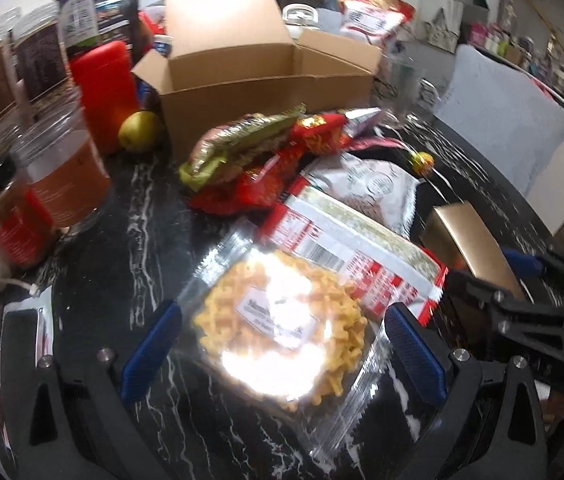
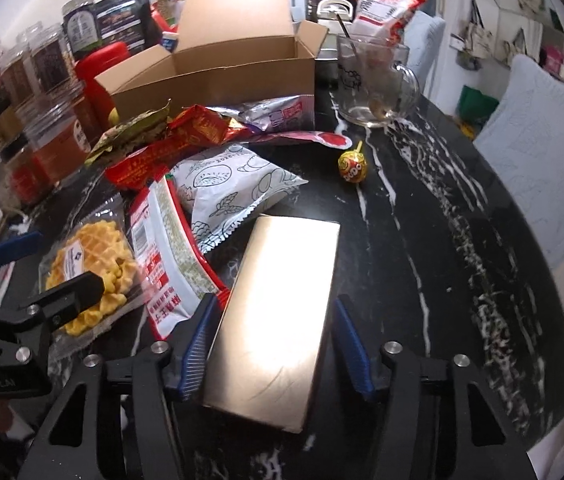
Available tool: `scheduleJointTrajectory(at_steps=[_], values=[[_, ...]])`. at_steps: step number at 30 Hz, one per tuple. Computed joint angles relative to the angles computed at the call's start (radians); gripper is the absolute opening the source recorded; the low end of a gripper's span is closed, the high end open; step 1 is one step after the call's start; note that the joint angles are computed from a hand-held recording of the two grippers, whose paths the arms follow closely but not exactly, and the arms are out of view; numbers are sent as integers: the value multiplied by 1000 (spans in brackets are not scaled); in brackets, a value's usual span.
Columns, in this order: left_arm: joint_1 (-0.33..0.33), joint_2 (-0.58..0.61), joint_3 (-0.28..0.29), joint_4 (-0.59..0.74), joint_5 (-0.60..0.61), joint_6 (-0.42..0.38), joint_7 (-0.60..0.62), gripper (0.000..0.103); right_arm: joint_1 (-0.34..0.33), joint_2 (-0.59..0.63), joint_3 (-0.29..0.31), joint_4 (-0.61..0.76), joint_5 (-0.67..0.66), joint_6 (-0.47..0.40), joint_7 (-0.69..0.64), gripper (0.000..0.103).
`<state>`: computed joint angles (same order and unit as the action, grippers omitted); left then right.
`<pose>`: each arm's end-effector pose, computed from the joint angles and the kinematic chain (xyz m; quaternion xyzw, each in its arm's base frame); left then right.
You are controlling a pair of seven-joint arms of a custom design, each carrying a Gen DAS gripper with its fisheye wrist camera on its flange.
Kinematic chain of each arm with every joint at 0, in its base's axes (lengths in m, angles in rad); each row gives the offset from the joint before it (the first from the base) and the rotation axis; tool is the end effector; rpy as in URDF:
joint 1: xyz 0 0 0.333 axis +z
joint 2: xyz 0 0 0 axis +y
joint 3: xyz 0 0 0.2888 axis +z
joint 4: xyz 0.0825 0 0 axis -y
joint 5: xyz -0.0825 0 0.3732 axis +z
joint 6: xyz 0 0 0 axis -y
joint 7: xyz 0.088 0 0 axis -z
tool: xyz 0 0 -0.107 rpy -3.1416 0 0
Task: Organize snacks
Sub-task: 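Grasp the wrapped waffle with the left tool while the right tool grasps the gold box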
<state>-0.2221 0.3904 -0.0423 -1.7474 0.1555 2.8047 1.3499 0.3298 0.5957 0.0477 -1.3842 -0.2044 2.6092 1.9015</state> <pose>0.6556 -0.1817 0.4080 -0.6108 0.7200 -0.2586 0.2041 0.6888 0.2689 0.4184 -0.7262 0.6108 -0.1882 0.2533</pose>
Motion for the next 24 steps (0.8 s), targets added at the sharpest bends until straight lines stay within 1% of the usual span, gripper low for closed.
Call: scheduleJointTrajectory(at_steps=[3, 5, 8, 10, 11, 16, 17, 19, 21, 23, 24], values=[[3, -3, -8, -7, 9, -17, 40, 103, -2, -1, -1, 4, -4, -15, -13, 56], [16, -10, -23, -20, -8, -25, 74, 103, -8, -3, 2, 3, 5, -26, -19, 56], [29, -17, -36, -42, -30, -2, 115, 103, -23, 5, 13, 13, 29, -51, -37, 56], [33, -11, -41, -35, -44, -8, 141, 103, -32, 15, 20, 24, 50, -66, -47, 56], [35, -7, -44, -28, -52, -13, 154, 103, -28, 16, 14, 24, 46, -60, -44, 56], [63, -5, -94, -19, -138, -22, 270, 103, -25, 41, 13, 66, 51, -84, -60, 56], [54, -4, -86, -17, -132, -25, 276, 103, -25, 39, 12, 63, 52, -81, -61, 56], [9, 2, -38, -8, -73, -32, 233, 103, -26, 41, 12, 66, 56, -82, -64, 56], [-56, 21, 38, 15, 41, -48, 137, 103, -25, 45, 11, 72, 56, -85, -67, 56], [-74, 39, 62, 36, 104, -63, 86, 103, -26, 47, 12, 77, 59, -88, -70, 56], [-74, 42, 66, 34, 125, -48, 70, 103, -26, 48, 11, 77, 61, -87, -70, 56]])
